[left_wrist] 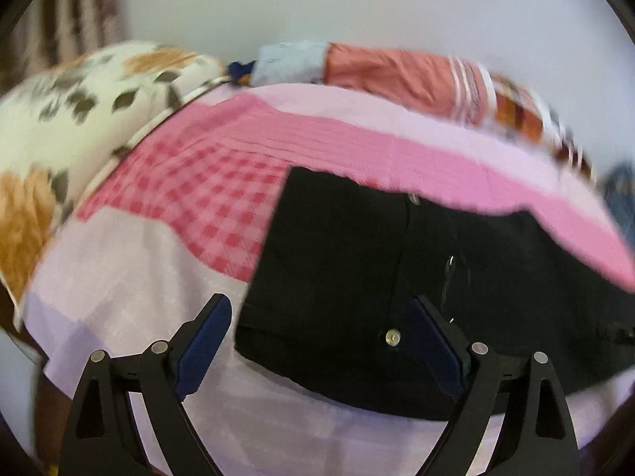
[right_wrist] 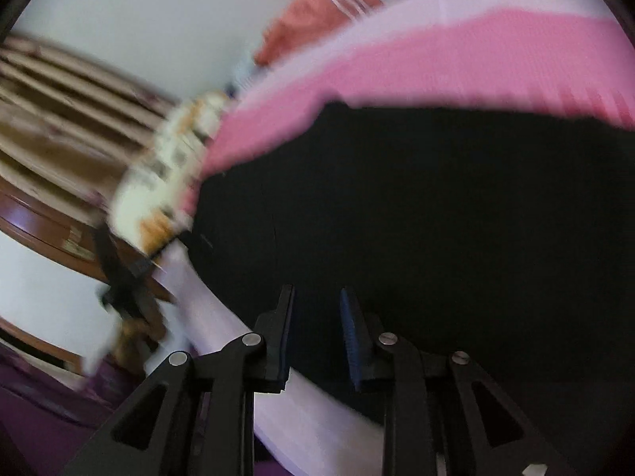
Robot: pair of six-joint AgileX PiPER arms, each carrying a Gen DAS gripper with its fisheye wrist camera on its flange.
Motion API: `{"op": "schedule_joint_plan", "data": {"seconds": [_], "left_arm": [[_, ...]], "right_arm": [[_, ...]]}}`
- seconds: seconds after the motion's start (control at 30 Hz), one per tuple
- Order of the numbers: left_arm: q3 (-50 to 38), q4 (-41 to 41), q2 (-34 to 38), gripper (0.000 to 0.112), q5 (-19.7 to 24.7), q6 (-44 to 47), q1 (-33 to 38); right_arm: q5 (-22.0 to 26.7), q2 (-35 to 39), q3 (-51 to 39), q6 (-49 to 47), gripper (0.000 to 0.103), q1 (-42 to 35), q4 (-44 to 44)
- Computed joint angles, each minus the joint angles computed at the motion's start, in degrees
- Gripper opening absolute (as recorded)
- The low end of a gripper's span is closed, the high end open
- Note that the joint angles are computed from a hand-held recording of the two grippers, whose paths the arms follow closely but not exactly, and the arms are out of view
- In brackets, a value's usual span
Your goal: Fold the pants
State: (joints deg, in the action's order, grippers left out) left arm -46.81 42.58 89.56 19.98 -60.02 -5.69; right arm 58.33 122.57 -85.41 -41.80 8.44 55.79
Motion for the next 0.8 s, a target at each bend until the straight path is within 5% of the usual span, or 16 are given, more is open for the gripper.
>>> {"op": "schedule_joint_plan", "data": {"seconds": [0.17, 0.43, 0.57, 0.7, 0.8], "left_arm": [[-0.6, 2.2, 3.7, 0.091, 2.2, -1.1, -0.6], [-2.7, -21.9, -2.5, 0.091, -0.6, 19.3, 1.0], [-6.1, -23.2, 0.7, 0.091, -0.6, 19.5, -5.2], [-10.2, -29.1, 5.9, 0.091, -0.7, 24.6, -10.3], [-13.1, -25.9, 8.4, 0.091, -0.8, 21.0, -14.9]], "right_arm": [[-2.0, -7.4, 13.7, -6.8, 0.023, -5.9, 7.8], [-2.8, -15.9, 29.6, -12.1, 0.030, -43.9, 17.8], [-0.4, -13.4, 32.4, -14.0, 0.031, -58.1, 21.9], [2.5, -10.7, 35.3, -17.3, 0.031, -62.9, 26.2], [3.9, -10.0, 37.1, -19.6, 0.033, -63.3, 28.5]]}}
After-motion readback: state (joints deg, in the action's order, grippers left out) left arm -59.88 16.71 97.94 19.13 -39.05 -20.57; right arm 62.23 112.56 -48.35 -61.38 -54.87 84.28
